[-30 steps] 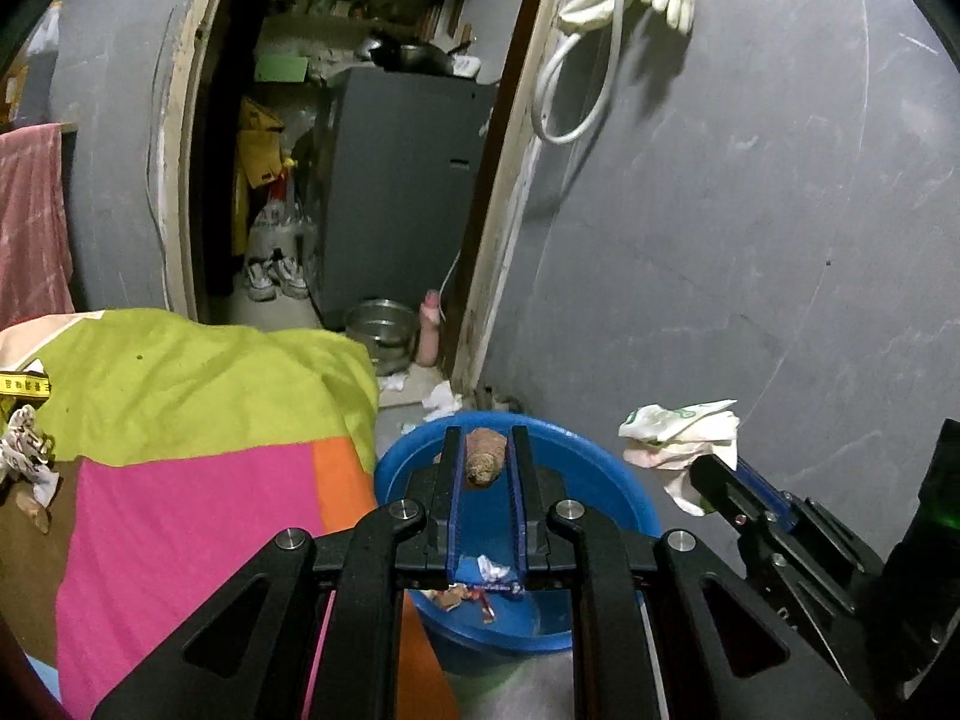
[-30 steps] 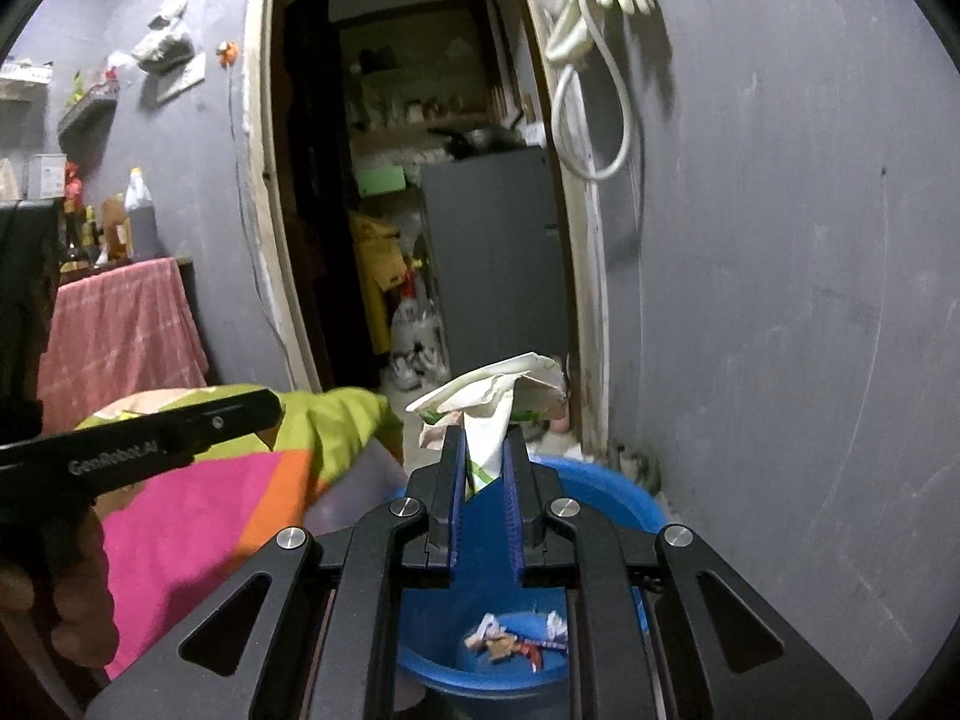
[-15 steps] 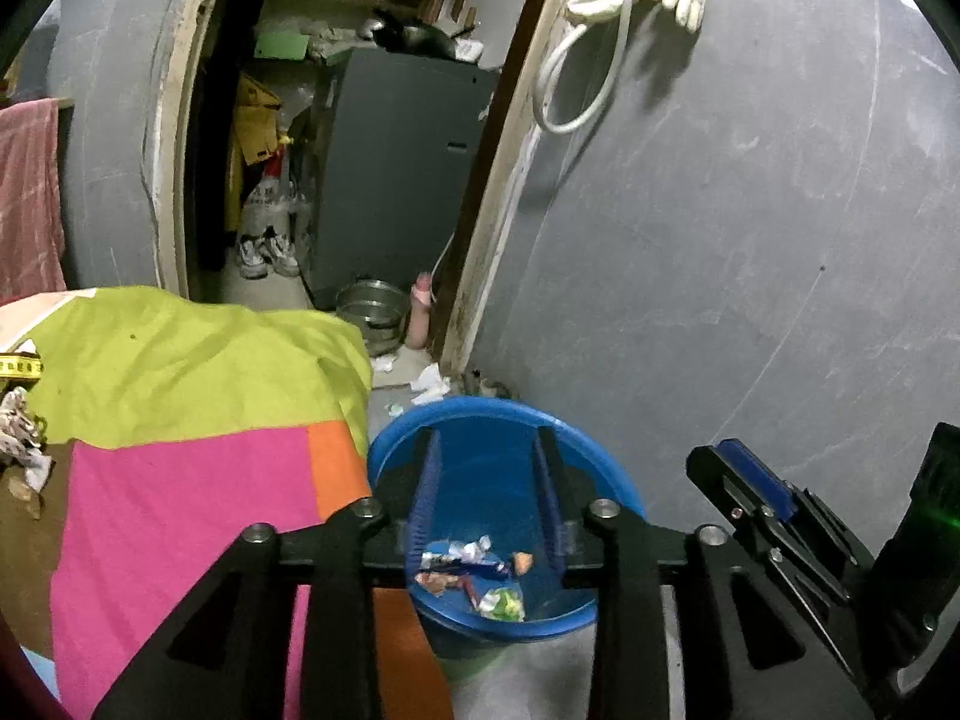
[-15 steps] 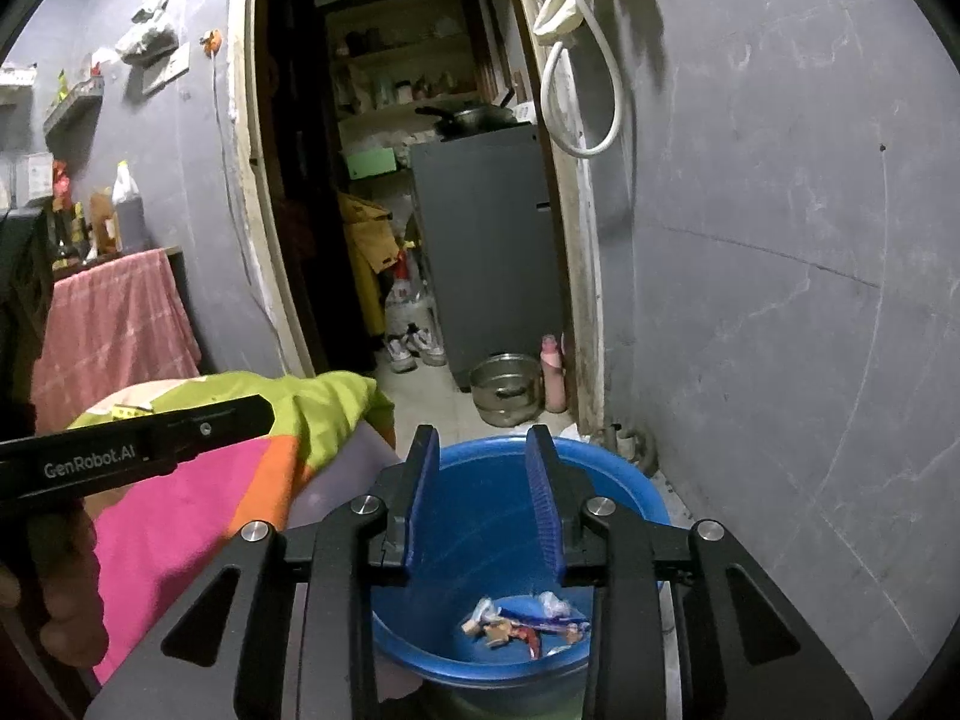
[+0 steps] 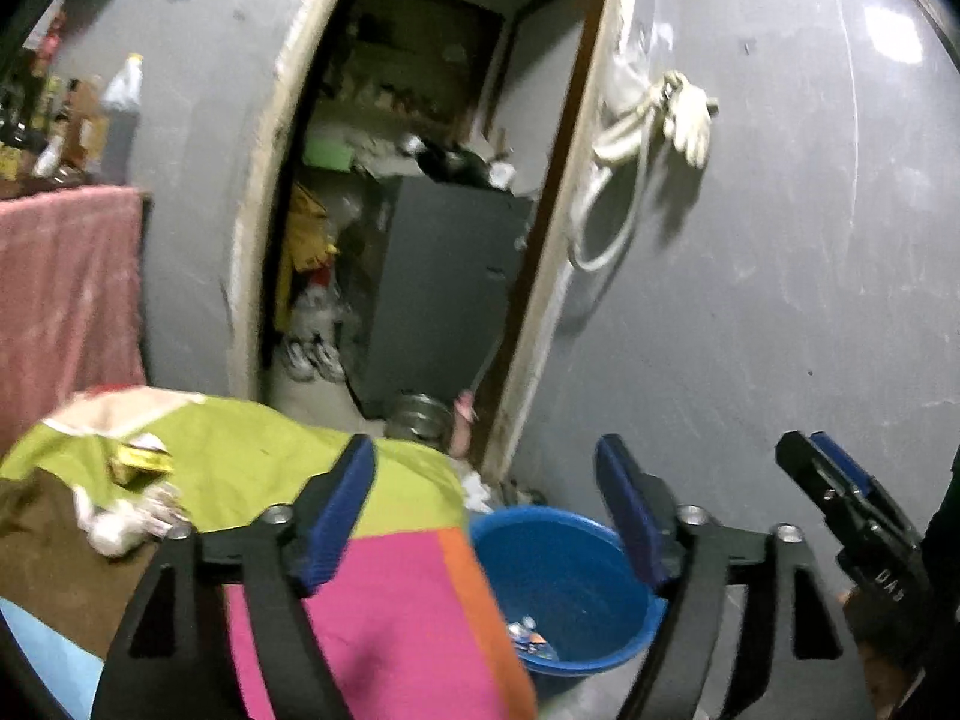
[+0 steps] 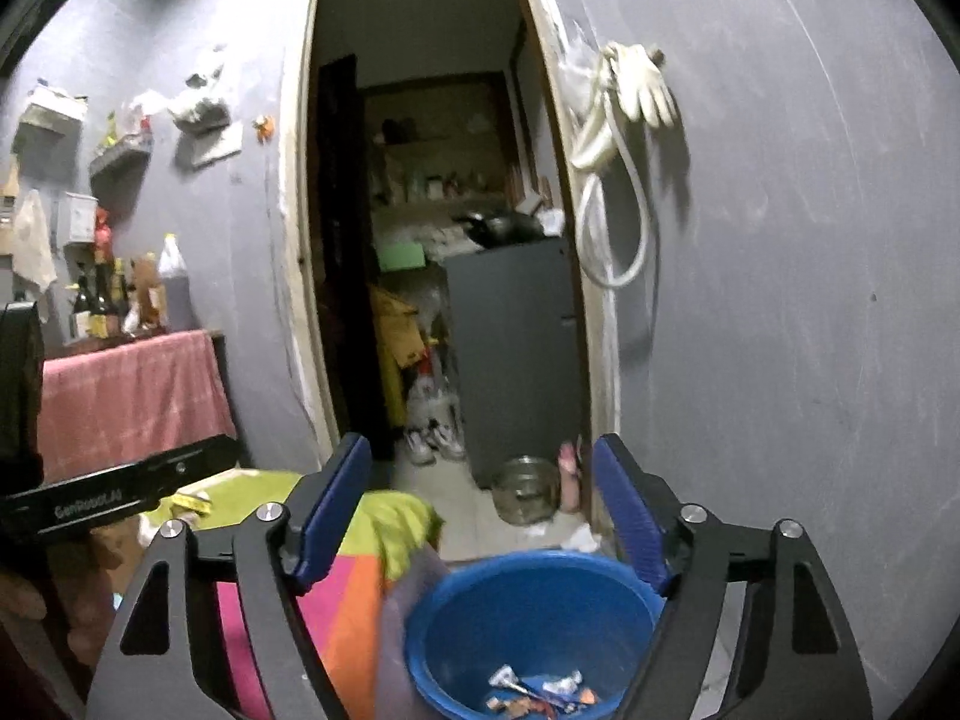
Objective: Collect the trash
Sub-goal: 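Move both tools back over the trash on the blanket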
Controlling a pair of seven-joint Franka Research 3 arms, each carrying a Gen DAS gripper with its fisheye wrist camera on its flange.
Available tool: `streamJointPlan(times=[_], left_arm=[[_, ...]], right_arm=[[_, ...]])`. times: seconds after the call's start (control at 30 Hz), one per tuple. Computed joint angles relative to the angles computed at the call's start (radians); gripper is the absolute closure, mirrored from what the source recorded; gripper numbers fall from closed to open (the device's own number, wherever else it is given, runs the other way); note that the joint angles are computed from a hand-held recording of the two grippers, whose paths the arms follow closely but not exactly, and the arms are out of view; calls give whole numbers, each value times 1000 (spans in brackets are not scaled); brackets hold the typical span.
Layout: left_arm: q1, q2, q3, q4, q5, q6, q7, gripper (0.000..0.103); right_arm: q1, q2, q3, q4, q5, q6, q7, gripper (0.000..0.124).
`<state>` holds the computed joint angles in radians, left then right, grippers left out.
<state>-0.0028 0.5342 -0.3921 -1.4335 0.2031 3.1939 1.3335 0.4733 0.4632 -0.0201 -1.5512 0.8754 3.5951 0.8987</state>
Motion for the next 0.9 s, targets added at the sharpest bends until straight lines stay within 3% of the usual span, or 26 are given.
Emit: streamJointPlan(times=[0.07,0.2,0.27,0.37,0.47,0.67,0.9], left_arm=[[22,-37,8,-51,-2,48,-13,17],[44,-122,54,-160,31,124,-62,12],[-10,-167,155,-215,31,174,-94,5],[-118,-226,320,-295,-10,238,-106,5],[-161,-274,400,-368,-58,283,-79,4],[-167,-330,445,-463,-193,338,53,2],[-130,-338,442,-520,-345,405,200,2]], right_arm=[[23,9,-6,29,10,5,-20,37],[41,35,18,85,-7,36,-25,25],[40,45,39,106,-32,48,-14,21],[54,65,55,145,-58,51,-15,21],[71,93,65,192,-80,48,-16,21],[112,180,68,315,-114,36,2,21],[170,330,41,523,-121,6,-3,21]])
